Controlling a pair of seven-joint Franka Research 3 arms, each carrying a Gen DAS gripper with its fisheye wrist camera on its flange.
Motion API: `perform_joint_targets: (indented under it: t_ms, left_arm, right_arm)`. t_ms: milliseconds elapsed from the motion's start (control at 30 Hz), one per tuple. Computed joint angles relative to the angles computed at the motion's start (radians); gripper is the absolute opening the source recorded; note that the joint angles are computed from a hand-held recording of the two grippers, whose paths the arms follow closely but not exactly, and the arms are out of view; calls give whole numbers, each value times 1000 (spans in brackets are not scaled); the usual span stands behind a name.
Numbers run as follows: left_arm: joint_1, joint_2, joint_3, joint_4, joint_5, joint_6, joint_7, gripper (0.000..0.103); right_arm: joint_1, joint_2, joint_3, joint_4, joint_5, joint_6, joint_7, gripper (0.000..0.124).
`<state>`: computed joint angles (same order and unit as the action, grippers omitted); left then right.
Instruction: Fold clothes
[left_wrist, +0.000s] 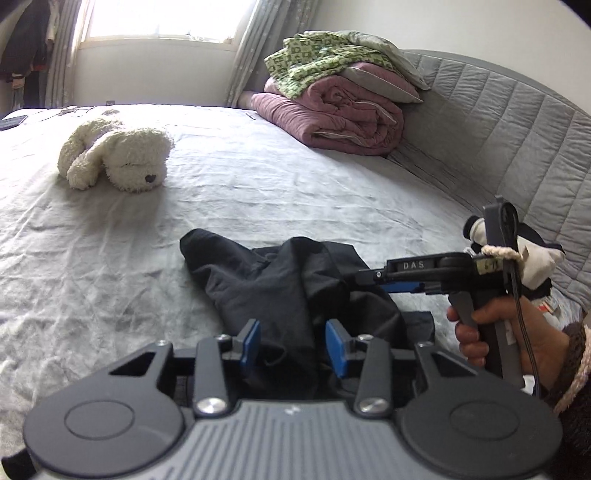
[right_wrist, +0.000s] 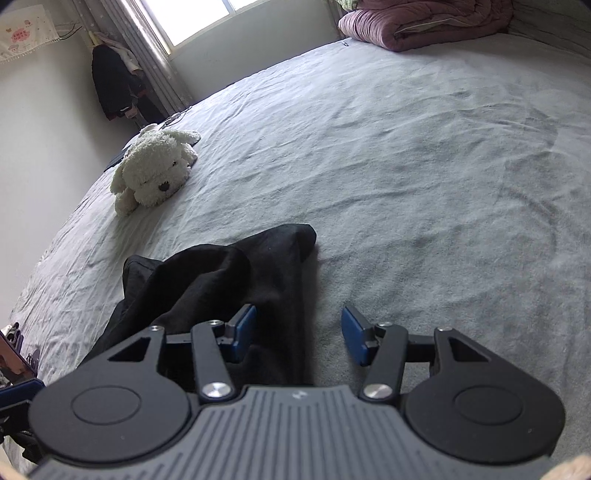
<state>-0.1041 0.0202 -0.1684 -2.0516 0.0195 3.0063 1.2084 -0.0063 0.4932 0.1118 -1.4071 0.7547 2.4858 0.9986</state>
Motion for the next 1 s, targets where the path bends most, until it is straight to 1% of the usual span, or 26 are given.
perform_joint_targets:
  t_ms: [67,100,167,233,267,300,333,367,433,533,567,633,700,733,767,800,833,900,933,967,1000]
  left_arm:
    - [1,45,20,59,91,-59,-129,43]
    - [1,68,28,92,124,-92,-183,43]
    - [16,115,17,147,95,-148,-180,43]
    - [41,149,-8,179,10,-173,-146,42]
    - [55,166,-23,196,-42,-183,-126,38]
    - [65,181,-35,214,-81,-191,-108,31]
    - [75,196,-47,233,-117,-200,-92,18]
    - [67,210,-40,255,-107,-213,-104,8]
    - [21,232,7,299,10,-228,-186,5]
    - [-38,271,67,387,206,-256,-292,4]
    - [-46,290,73,426,246,-275,-307,4]
    - [-57,331,77,507,301,-319,-322,4]
    - [-64,375,77,592,328,-368,-330,4]
    - [-67,390,77,623,336,-384,-337,4]
    - [-71,400,79,645,346,-395,-349,4]
    - [-76,403,82,654,358,-399,-362,4]
    - [-86,396,92,646,382,-398,-386,4]
    - [-105,376,111,624,439,-397,-438,4]
    - [-113,367,118,613,468,-398,-465,4]
    - [-122,350,126,592,502,-403,-497,4]
    - [-118,335,125,572,514,-408,-517,4]
  right_arm:
    - [8,14,2,14,-5,6,4,32]
    - [13,17,0,15,-12,12,10,28]
    - [18,21,0,15,-22,21,16,11]
    - [16,15,5,7,-21,35,6,5]
    - [14,10,7,0,-17,45,-3,3]
    - [12,4,10,-6,-13,55,-12,3]
    - [11,-1,11,-13,-9,65,-21,3]
    - [10,-11,11,-23,-4,81,-31,2]
    - [6,-32,12,-47,6,118,-59,2]
    - [-1,-65,14,-88,27,178,-115,0]
    - [-4,-75,15,-99,36,196,-135,0]
    - [-19,-87,18,-111,63,206,-169,0]
    - [-30,-82,8,-97,63,159,-171,0]
    - [-35,-79,3,-89,61,134,-169,3]
    - [-35,-70,-7,-74,49,99,-146,11]
    - [-34,-64,-10,-66,46,85,-132,15]
    - [-33,-57,-13,-57,43,71,-119,15]
    - [-32,-39,-16,-34,41,51,-86,25]
    - [-29,-33,-16,-26,41,51,-72,48]
    - [-27,-25,-12,-19,47,60,-60,65]
    - [-31,-20,-1,-17,63,67,-69,65]
